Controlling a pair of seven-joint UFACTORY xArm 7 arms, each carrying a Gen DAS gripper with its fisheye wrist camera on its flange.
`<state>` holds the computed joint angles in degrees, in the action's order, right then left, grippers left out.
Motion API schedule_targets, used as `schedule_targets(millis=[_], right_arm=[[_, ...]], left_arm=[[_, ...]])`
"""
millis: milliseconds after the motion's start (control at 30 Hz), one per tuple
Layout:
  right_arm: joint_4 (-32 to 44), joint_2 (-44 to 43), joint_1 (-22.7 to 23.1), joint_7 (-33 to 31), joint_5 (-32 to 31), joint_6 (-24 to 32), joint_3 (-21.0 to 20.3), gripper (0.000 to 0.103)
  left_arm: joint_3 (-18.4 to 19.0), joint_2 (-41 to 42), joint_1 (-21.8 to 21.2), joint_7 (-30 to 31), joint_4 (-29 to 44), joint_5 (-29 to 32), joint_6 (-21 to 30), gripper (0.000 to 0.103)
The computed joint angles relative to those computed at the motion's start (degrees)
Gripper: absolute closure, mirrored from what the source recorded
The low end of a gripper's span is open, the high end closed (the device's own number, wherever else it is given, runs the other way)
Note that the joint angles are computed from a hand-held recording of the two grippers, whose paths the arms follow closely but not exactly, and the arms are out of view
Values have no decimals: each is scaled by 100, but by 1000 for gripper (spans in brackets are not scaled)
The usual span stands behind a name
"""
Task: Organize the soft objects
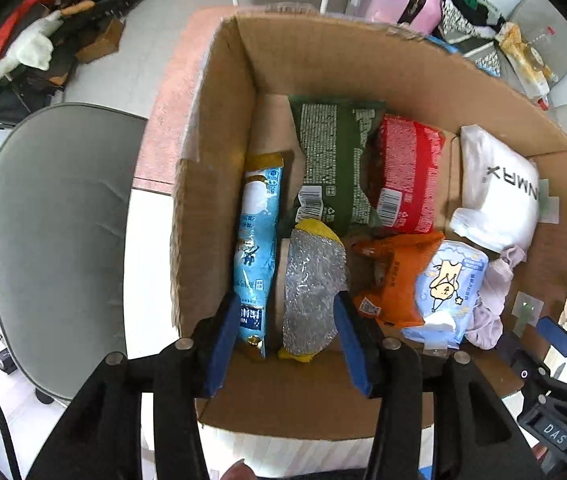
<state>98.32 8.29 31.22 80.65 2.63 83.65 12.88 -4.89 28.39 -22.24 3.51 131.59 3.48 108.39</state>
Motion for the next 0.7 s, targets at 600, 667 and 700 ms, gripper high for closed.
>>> schedule_targets(millis=[600,667,700], right_arm=[[755,215,536,532,-749,872,54,0],[790,199,575,595,-810,906,60,0],[830,197,601,632,-851,948,65,0]], left_arm=[[-286,-1971,244,-103,-2433,-68,-1783,4],[-293,-2051,266,-101,-2499,-64,-1828,4],[-299,-2097,276,-90,-2519,-69,-1850,4]])
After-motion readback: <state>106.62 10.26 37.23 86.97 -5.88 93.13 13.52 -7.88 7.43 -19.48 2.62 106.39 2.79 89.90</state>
